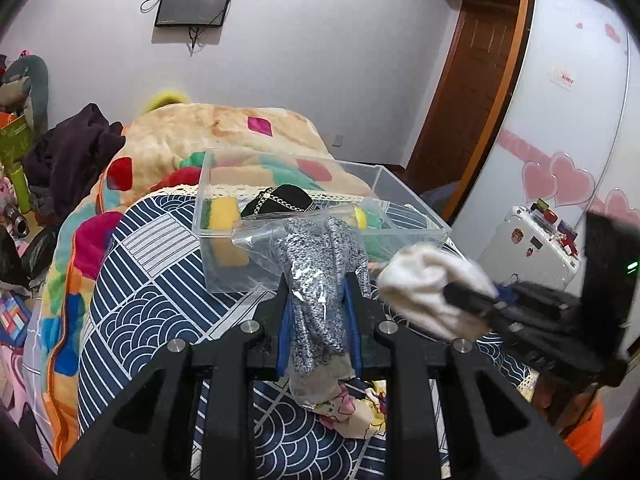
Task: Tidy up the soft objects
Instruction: 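Lower the glove bag into the box with the left tool while the right tool releases the pouch inside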
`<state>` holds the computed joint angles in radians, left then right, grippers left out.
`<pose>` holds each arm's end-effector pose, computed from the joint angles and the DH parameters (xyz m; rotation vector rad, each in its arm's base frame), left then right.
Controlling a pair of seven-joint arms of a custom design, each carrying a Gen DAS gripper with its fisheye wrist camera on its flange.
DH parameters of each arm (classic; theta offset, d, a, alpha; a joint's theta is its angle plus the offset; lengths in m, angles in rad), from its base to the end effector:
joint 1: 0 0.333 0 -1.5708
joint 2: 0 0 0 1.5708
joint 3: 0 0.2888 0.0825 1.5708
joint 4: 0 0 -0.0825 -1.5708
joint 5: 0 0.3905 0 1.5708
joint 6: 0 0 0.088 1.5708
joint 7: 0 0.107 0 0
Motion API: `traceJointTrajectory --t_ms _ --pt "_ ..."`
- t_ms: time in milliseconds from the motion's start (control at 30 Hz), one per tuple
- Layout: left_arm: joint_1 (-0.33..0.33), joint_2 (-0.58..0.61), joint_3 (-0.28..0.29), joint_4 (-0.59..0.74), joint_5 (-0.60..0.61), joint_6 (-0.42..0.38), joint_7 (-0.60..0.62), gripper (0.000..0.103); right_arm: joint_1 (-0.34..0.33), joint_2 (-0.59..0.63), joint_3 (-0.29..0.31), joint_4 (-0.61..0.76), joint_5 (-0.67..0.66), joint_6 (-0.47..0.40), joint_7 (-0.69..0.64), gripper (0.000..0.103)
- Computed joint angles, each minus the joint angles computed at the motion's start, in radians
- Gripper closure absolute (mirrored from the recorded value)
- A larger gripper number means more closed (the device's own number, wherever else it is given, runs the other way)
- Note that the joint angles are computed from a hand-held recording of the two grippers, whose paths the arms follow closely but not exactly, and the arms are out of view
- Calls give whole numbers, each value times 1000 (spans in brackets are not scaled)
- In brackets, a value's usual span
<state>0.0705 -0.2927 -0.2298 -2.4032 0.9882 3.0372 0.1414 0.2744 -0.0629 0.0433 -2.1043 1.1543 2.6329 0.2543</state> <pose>0.4784 -0.1461 0.4720 -1.9112 1.4018 -1.0158 0.5538 0.1586 0.4700 -2.0165 0.8735 -0.3078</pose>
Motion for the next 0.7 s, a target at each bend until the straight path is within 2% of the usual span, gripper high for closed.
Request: traceJointTrajectory --t_ms 167,233,300,400,500,700 --pt "-6 -7 5 -12 -16 2 13 80 1 66 17 21 -189 9 141 82" --pt "-1 -13 3 -19 -16 6 9 80 1 76 22 20 -245 16 172 72" --pt "3 -17 2 -27 -17 16 7 80 -1 73 23 11 -261 31 180 50" --pt "6 -14 3 -33 -25 27 9 80 -13 61 16 12 -237 -4 164 45" --pt "6 -8 3 -37 -36 34 17 80 -10 51 20 3 -249 42 173 40" --pt "10 2 1 -39 -49 46 25 80 -2 52 20 19 -216 41 132 40"
